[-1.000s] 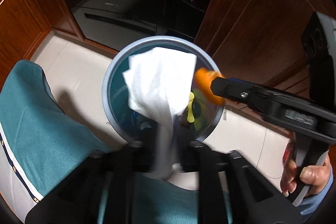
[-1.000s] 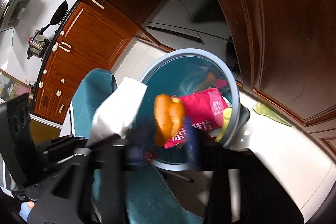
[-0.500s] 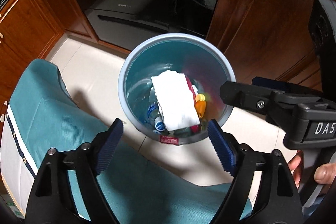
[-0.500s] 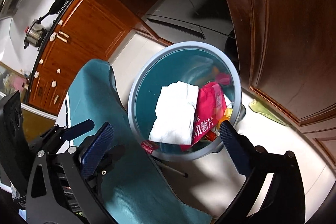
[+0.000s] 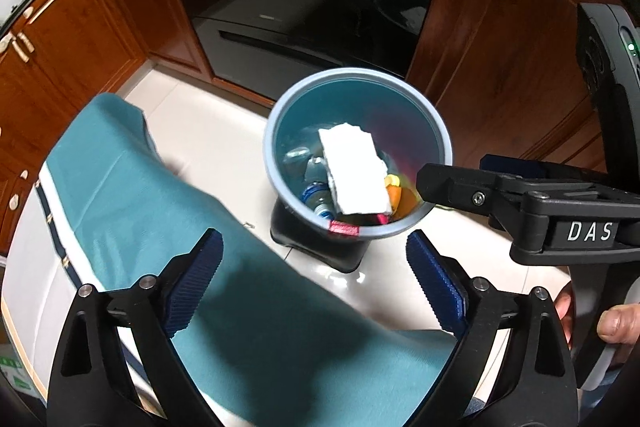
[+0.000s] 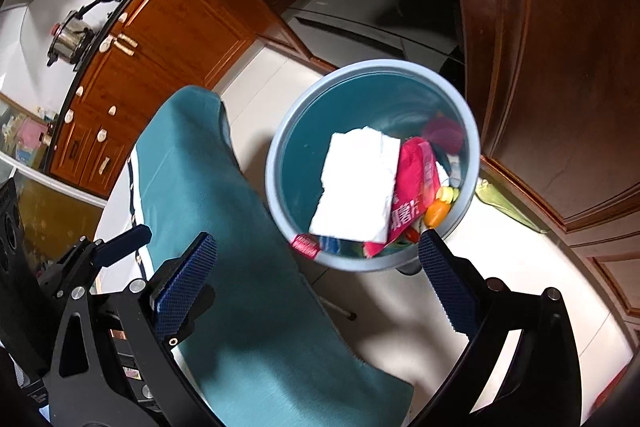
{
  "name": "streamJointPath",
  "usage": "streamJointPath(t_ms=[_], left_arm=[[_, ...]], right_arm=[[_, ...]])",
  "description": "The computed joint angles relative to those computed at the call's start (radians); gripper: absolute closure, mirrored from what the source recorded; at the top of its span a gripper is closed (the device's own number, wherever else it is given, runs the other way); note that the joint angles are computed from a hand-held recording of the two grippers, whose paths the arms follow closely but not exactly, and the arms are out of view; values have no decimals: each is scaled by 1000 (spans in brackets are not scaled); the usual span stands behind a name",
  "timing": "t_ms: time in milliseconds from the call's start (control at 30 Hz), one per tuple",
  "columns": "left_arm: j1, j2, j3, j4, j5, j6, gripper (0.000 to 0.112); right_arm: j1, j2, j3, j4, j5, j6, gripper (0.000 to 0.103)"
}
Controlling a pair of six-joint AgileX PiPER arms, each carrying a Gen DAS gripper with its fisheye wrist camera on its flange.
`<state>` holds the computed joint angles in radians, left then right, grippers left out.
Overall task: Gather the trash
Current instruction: 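Move both tools back over the table toward the wicker basket, then grasp the wicker basket rim with the right tool while the left grasps the pink box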
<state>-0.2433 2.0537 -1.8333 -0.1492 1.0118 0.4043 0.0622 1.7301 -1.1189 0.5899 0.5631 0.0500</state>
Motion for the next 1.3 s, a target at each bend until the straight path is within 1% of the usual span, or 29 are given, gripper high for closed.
streamJointPath(t_ms=[233,400,533,600,700,833,967,1133,1200,1300], left_arm=[[67,-159,183,-41,-63,68,17],[168,-295,334,-129,-100,162,13],[267,-369,424,-211,-98,240,13],[317,-394,459,-253,-89,282,13],[423,-437,516,-320,-68,368,13],[560,-457,560,-379,-39,464,13],[709,-458,584,-424,-10,561,13],[878,-426,579,-463,25,641,13],[929,-406,571,-476,45,663,13],[993,-385,568,-485,63,697,13]], right_arm=[[124,-44,-34,-169,31,188,6],[226,-65,-69,-262,58,306,6],[331,-62,-120,-350,97,414,6],[388,-51,-161,-395,130,467,6],[459,-34,-220,-435,173,520,6],[547,13,-315,-473,227,574,6],[617,76,-409,-473,269,594,6],[678,177,-535,-439,310,588,6],[704,234,-607,-430,340,593,6],[720,297,-672,-392,362,582,6]])
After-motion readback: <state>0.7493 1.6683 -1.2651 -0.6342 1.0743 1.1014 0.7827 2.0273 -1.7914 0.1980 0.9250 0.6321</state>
